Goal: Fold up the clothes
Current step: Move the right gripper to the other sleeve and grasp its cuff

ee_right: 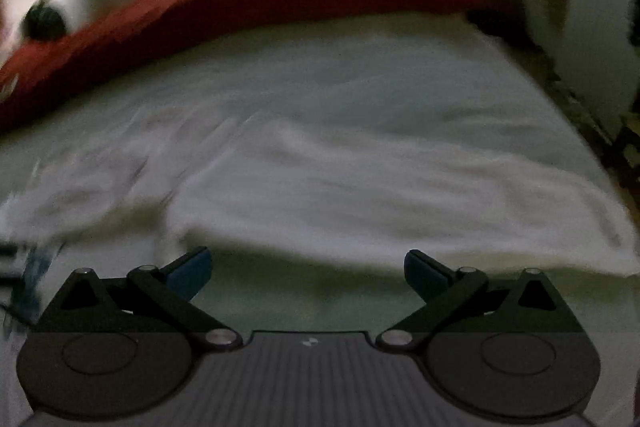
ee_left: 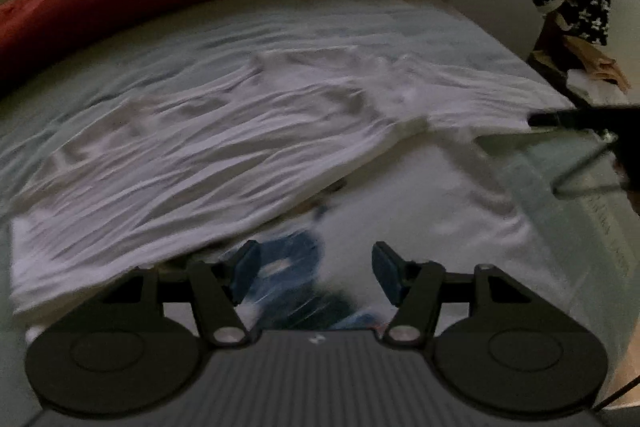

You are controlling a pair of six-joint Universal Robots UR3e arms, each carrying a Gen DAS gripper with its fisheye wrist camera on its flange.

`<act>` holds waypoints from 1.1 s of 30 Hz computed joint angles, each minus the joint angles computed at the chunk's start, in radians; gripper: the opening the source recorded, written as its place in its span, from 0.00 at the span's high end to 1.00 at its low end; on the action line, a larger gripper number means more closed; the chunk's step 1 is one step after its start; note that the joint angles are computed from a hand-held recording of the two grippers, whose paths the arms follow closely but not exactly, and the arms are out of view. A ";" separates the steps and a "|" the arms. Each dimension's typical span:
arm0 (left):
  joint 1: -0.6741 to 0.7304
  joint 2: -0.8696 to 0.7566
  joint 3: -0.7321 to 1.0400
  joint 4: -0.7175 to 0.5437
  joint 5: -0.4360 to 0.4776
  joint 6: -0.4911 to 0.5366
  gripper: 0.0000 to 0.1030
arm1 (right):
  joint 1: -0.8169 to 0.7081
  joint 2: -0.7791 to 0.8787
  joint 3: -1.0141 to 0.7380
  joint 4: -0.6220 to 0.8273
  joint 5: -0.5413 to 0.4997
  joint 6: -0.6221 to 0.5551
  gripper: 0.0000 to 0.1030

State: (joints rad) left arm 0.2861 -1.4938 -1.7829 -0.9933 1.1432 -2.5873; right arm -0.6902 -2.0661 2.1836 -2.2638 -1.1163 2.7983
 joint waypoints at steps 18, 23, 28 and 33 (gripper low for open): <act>-0.266 -0.244 0.247 0.043 0.090 -0.100 0.39 | -0.431 0.042 -0.013 0.116 0.233 -0.156 0.00; -0.303 -0.297 0.294 0.051 0.094 -0.135 0.39 | -0.317 0.306 -0.072 -0.153 0.199 0.058 0.00; -0.318 -0.304 0.296 0.027 0.114 -0.144 0.39 | -0.472 0.177 0.027 0.043 0.256 -0.056 0.00; -0.324 -0.308 0.303 0.022 0.115 -0.169 0.39 | -0.613 0.077 -0.057 0.381 0.273 -0.148 0.00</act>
